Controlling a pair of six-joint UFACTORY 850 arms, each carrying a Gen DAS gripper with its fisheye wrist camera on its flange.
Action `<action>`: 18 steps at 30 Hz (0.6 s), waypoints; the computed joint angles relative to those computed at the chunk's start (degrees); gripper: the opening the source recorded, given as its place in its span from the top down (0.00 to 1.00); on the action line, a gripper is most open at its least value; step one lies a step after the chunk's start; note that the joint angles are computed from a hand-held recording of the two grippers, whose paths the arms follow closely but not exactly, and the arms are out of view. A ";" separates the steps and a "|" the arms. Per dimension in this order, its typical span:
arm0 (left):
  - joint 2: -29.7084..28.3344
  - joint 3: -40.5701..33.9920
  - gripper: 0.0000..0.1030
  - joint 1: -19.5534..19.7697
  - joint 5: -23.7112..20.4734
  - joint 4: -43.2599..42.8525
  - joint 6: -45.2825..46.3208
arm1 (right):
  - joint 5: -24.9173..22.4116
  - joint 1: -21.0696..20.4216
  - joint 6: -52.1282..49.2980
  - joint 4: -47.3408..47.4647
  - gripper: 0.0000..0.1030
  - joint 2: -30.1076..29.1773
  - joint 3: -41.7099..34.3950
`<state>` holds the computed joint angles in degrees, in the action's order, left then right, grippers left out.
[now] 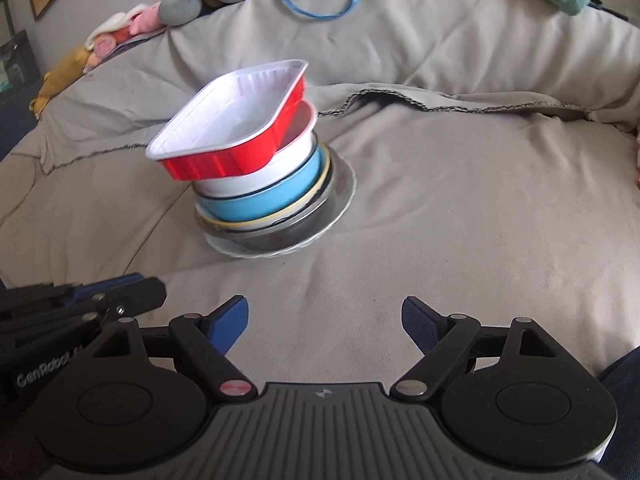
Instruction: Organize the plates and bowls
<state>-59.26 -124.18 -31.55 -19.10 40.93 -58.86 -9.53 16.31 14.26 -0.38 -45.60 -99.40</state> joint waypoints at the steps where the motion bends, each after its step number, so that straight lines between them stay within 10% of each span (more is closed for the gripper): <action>1: -0.16 -0.29 0.83 0.07 -0.21 -1.36 1.15 | -0.08 0.14 0.11 -0.54 0.18 -0.04 -0.11; 18: 0.13 0.17 0.83 0.14 0.02 -4.56 3.61 | -0.99 0.30 -1.68 0.81 0.18 -0.67 -1.25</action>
